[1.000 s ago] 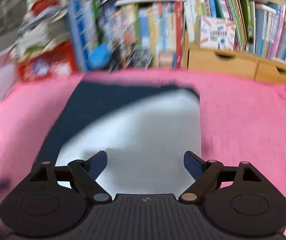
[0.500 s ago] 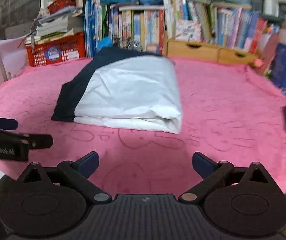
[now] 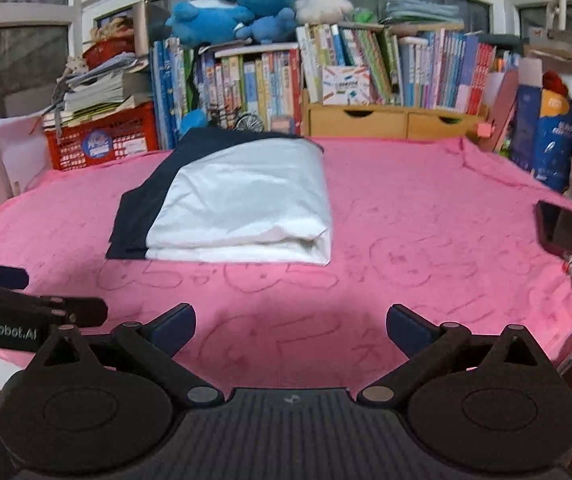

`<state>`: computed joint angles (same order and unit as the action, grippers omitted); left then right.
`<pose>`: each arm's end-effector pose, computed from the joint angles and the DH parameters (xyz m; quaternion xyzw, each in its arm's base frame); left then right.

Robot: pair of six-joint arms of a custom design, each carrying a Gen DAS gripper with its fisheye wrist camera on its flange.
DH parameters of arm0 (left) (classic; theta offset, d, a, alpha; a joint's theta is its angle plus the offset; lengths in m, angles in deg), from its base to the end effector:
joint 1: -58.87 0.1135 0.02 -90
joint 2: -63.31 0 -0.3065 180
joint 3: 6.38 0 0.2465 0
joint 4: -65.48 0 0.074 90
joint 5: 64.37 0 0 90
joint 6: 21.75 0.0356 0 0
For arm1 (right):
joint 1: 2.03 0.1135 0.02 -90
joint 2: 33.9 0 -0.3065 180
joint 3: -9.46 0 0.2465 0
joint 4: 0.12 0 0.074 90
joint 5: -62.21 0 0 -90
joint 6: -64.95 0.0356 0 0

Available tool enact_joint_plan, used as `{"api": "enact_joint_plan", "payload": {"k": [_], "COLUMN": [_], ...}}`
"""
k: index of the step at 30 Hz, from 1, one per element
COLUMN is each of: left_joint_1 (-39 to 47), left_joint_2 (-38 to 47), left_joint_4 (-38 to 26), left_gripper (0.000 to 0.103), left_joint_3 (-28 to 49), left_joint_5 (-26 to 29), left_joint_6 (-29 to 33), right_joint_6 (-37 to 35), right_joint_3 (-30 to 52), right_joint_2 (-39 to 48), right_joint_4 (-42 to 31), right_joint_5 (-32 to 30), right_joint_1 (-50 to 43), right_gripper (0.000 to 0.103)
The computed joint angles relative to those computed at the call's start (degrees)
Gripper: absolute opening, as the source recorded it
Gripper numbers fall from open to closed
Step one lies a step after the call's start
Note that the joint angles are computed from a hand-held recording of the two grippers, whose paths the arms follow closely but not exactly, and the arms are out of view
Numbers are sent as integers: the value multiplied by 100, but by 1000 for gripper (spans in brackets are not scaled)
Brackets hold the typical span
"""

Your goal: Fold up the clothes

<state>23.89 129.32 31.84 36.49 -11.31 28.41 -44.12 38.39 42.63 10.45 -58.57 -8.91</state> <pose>0.1583 -0.0846 0.2109 -0.1290 0.9043 0.0764 0.3998 0.1991 -0.0057 0.1666 -0.2093 0.8455 0.1349 0.4723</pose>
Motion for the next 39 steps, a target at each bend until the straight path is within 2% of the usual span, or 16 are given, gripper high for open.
{"api": "enact_joint_plan", "payload": {"k": [8, 29, 32, 36, 39], "left_joint_1": [-25, 91, 257, 653, 1162], "left_joint_2": [49, 223, 274, 451, 618], "left_joint_4": [10, 247, 377, 671, 823], "left_gripper": [103, 103, 103, 103, 103], "left_joint_3": [-32, -92, -72, 25, 135], "left_joint_5": [-68, -38, 77, 306, 806], "left_joint_6": [-40, -10, 148, 690, 1246], "right_joint_6": [70, 7, 16, -121, -471], "right_joint_3": [-171, -82, -36, 211, 601], "right_joint_2": [-130, -107, -82, 52, 397], "right_joint_4": [108, -79, -89, -153, -439], "right_joint_5": [354, 618, 702, 992, 1116], "right_joint_1": [396, 540, 621, 875, 1031], "right_gripper": [103, 103, 103, 103, 103]}}
